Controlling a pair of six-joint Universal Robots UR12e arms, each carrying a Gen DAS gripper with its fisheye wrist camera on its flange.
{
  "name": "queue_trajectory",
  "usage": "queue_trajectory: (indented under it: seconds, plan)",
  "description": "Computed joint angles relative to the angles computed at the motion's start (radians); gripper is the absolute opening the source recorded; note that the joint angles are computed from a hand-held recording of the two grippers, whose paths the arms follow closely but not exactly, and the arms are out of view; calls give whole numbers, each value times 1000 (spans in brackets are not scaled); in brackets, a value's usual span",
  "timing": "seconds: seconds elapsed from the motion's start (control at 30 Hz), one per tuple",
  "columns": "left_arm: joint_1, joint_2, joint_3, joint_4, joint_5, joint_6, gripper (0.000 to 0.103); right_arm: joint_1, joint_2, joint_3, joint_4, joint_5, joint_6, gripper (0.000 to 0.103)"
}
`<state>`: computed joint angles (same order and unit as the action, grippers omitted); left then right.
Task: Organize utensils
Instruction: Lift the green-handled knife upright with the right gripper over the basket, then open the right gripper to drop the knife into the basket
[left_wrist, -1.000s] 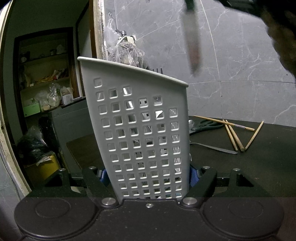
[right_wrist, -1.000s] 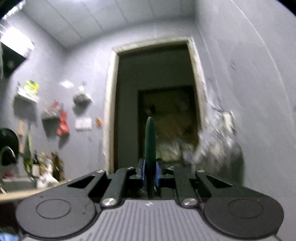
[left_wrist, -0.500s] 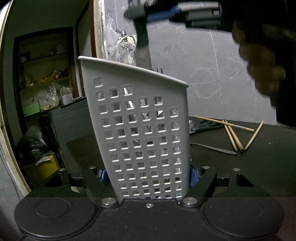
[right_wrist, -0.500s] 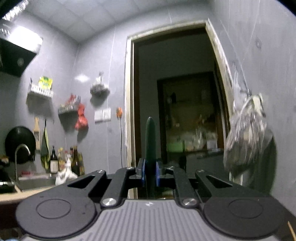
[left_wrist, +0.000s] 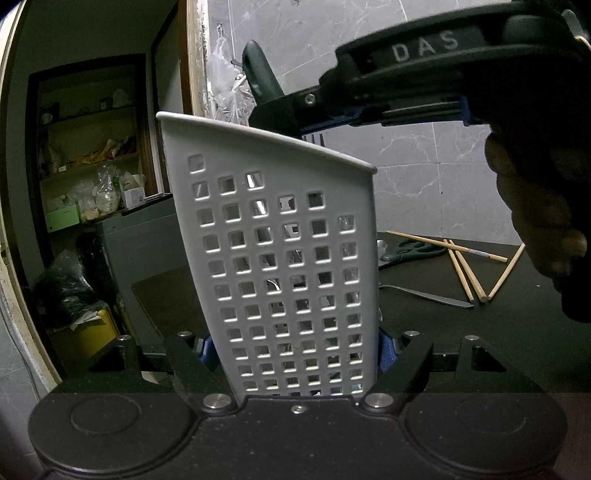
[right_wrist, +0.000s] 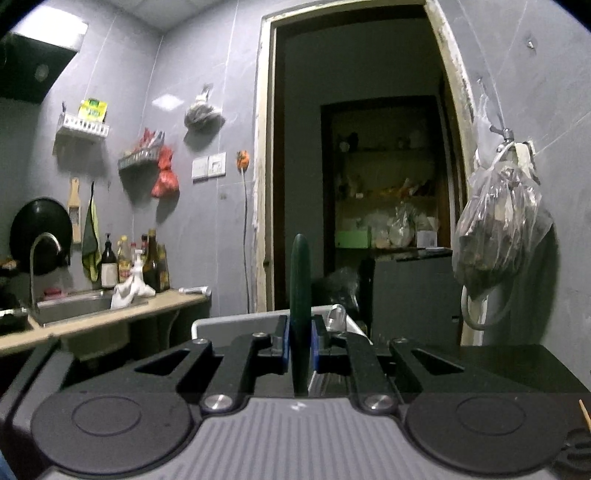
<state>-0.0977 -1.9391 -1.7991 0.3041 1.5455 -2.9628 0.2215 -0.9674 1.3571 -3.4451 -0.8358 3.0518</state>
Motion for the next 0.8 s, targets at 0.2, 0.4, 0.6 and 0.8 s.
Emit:
queue_trajectory:
  seconds: [0.2,0.4,0.6,0.8]
  plan:
    - [0,0,0,0,0,0,78,-2,-10,19,-10,3,-25,13]
    - [0,0,0,0,0,0,78,-2,-5,13,-10,4,-2,14]
    - [0,0,0,0,0,0,78,-8,-9,14,7,-2,3,23]
    - [0,-1,1,-1,1,1,78,-19,-13,24,-48,-8,48,52]
